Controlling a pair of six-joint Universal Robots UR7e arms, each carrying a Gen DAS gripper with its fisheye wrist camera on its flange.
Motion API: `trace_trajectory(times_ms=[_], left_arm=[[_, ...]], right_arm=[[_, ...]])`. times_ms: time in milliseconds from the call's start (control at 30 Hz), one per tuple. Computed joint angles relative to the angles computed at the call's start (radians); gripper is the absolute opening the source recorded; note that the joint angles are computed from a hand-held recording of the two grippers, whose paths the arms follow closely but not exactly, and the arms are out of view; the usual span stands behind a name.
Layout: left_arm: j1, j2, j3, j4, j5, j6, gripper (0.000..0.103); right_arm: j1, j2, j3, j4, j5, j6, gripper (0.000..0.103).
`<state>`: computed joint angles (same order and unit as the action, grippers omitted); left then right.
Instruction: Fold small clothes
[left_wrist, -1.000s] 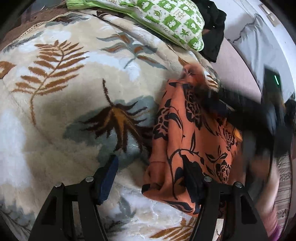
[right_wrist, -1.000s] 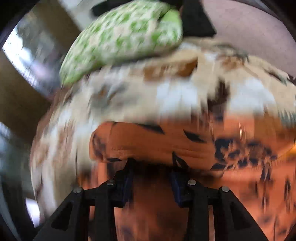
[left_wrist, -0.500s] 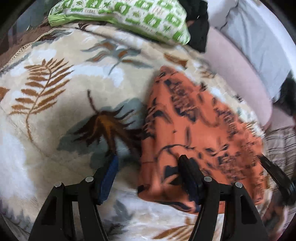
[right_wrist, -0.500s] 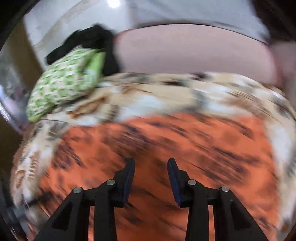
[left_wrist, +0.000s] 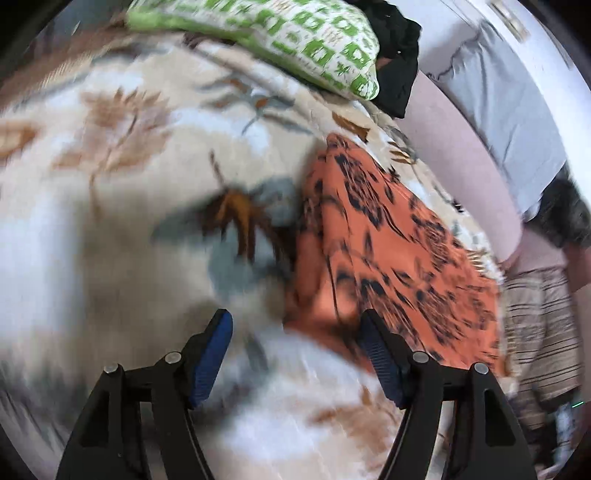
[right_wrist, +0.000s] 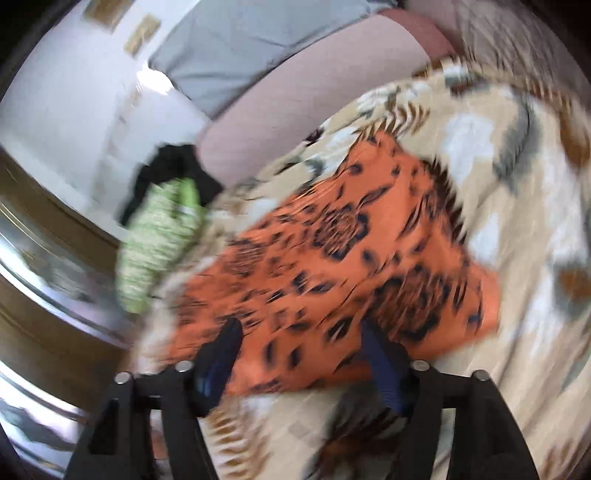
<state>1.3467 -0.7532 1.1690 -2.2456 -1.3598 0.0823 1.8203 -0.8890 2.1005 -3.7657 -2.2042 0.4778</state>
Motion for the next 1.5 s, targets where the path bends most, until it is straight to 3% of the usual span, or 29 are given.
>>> trace_trajectory(times_ms=[100,200,267,367,467,533,633,667,700,733,767,867,933,1000,1033,1067,1133,1300,1433,1500], left_arm=[[0.008,-0.010,0.025,0.039,-0.035,-0.061,0.073],[0.002,-0.008,0.044,0.013,-0.035,-0.053,0.073],[0.013,0.011,0.014,0.024,-0.103,-0.077,0.073],[0.022,0.050,-0.034,0.036,-0.144,-0.151,0.074],[0.017,0.067,-0.038,-0.032,-0.184,-0.134,0.075],[0.008,0.083,-0.046,-0.057,-0.176,-0.123,0.075],[0.006,0.099,-0.046,-0.083,-0.170,-0.122,0.074],[0.010,0.099,-0.039,-0.106,-0.186,-0.131,0.074],[0.012,0.099,-0.033,-0.126,-0.199,-0.130,0.070],[0.014,0.098,-0.031,-0.135,-0.194,-0.121,0.049],[0.008,0.102,-0.033,-0.139,-0.164,-0.109,0.039],[0.019,0.115,-0.060,-0.108,-0.162,-0.136,0.039],[0.026,0.127,-0.071,-0.104,-0.187,-0.163,0.050],[0.018,0.127,-0.070,-0.102,-0.176,-0.139,0.050],[0.014,0.125,-0.069,-0.101,-0.170,-0.123,0.046],[0.013,0.121,-0.062,-0.116,-0.168,-0.113,0.035],[0.018,0.115,-0.056,-0.126,-0.202,-0.114,0.027],[0.005,0.049,0.028,-0.198,-0.252,-0.081,0.024],[-0.004,-0.096,0.189,-0.213,-0.266,-0.086,0.024],[-0.001,-0.183,0.284,-0.200,-0.257,-0.066,0.024]], right_arm=[[-0.017,0.010,0.076,-0.074,0.047,0.096,0.071],[-0.072,0.027,0.137,-0.170,0.124,0.165,0.071],[-0.111,0.051,0.157,-0.266,0.156,0.197,0.071],[-0.165,0.071,0.163,-0.356,0.201,0.220,0.071],[-0.213,0.075,0.153,-0.366,0.243,0.246,0.073],[-0.243,0.090,0.138,-0.395,0.284,0.266,0.072],[-0.254,0.127,0.092,-0.439,0.283,0.244,0.072],[-0.253,0.139,0.077,-0.453,0.274,0.223,0.067],[-0.251,0.143,0.065,-0.450,0.259,0.205,0.050],[-0.249,0.144,0.055,-0.425,0.236,0.193,0.036],[-0.247,0.139,0.045,-0.378,0.209,0.192,0.025],[-0.249,0.152,0.034,-0.382,0.188,0.184,0.024],[-0.254,0.161,0.030,-0.387,0.198,0.183,0.025],[-0.265,0.169,0.034,-0.412,0.219,0.203,0.026],[-0.266,0.166,0.034,-0.409,0.220,0.196,0.027],[-0.263,0.161,0.033,-0.396,0.213,0.185,0.026],[-0.252,0.153,0.033,-0.396,0.206,0.161,0.020],[-0.121,0.130,-0.009,-0.363,0.020,0.008,0.017],[-0.016,0.117,-0.003,-0.331,-0.081,-0.033,0.017],[0.037,0.104,0.036,-0.314,-0.122,-0.004,0.017]])
